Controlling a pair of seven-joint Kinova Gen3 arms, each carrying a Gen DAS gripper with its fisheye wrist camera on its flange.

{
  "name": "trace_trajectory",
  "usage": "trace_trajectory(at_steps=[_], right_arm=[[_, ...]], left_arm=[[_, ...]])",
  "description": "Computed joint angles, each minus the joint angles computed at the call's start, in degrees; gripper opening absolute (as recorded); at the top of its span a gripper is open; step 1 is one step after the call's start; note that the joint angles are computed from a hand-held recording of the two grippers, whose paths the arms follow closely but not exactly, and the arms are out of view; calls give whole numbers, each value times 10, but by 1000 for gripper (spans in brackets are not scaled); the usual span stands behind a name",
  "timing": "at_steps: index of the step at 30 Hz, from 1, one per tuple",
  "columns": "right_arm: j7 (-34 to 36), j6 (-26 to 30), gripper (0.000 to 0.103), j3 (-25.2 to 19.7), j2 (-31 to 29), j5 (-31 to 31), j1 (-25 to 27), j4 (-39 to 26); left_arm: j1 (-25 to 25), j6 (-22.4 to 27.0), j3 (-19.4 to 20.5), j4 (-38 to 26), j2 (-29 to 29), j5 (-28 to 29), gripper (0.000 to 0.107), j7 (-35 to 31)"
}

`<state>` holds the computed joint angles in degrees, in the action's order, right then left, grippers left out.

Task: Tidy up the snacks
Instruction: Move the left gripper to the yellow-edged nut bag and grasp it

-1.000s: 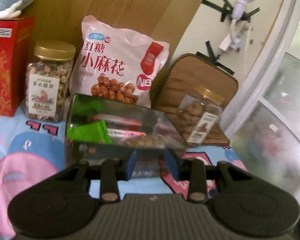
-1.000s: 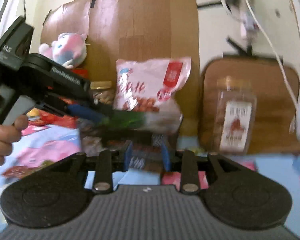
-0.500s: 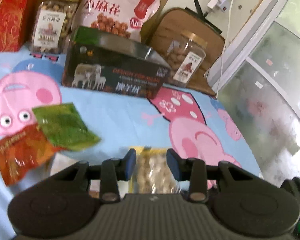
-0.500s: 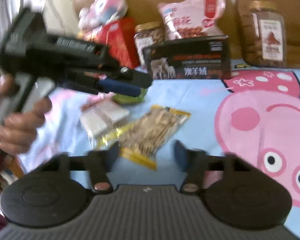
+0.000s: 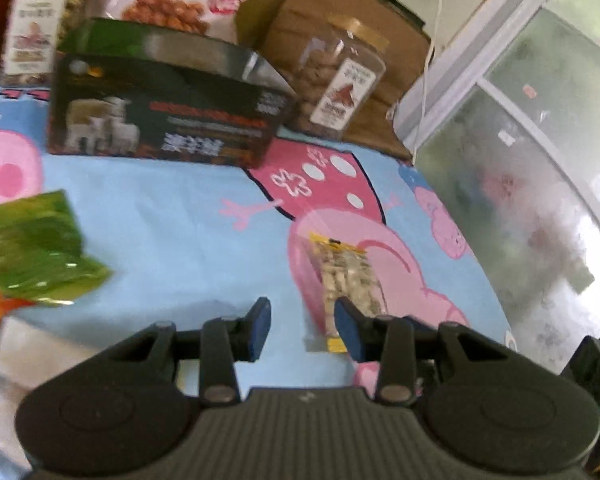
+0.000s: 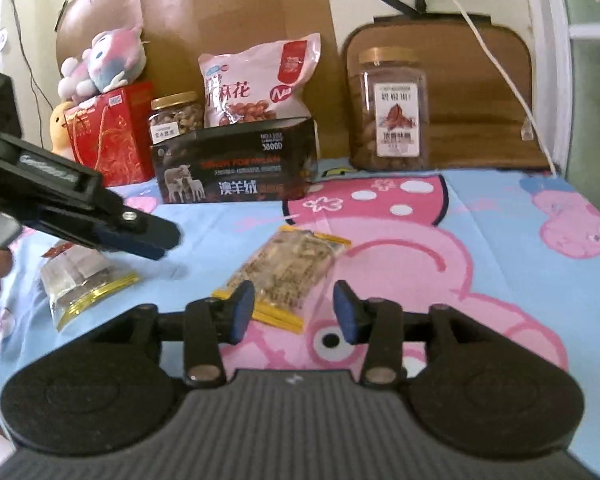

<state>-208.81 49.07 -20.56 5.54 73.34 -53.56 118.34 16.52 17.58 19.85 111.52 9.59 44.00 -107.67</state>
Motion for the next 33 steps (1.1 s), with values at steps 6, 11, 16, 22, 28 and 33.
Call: trace_trajectory(at_steps=[6,11,16,22,28,33], right_arm=[[-38,-119,50,8,-8,52,23,16],[-61,-153,49,-1,-43,112,48,47],[-135,-132,50,10,-69,107,87,67],[-224,-255,46,31,-48,162,152,71],[-252,-215,39,-4,-50,184,111,85],[-185,-167,33,0,-28,187,92,47]], left_arm=[[58,-4,-36,-26,28,-66,39,61],[26,-10,-36,4,-1,6,40,14],[-72,23,37,29,-21,123,40,-72],[-27,47,3,23,14,164,40,-100],[-6,45,-15,17,18,159,23,-111],[-15,36,-24,14,-14,153,23,-129]])
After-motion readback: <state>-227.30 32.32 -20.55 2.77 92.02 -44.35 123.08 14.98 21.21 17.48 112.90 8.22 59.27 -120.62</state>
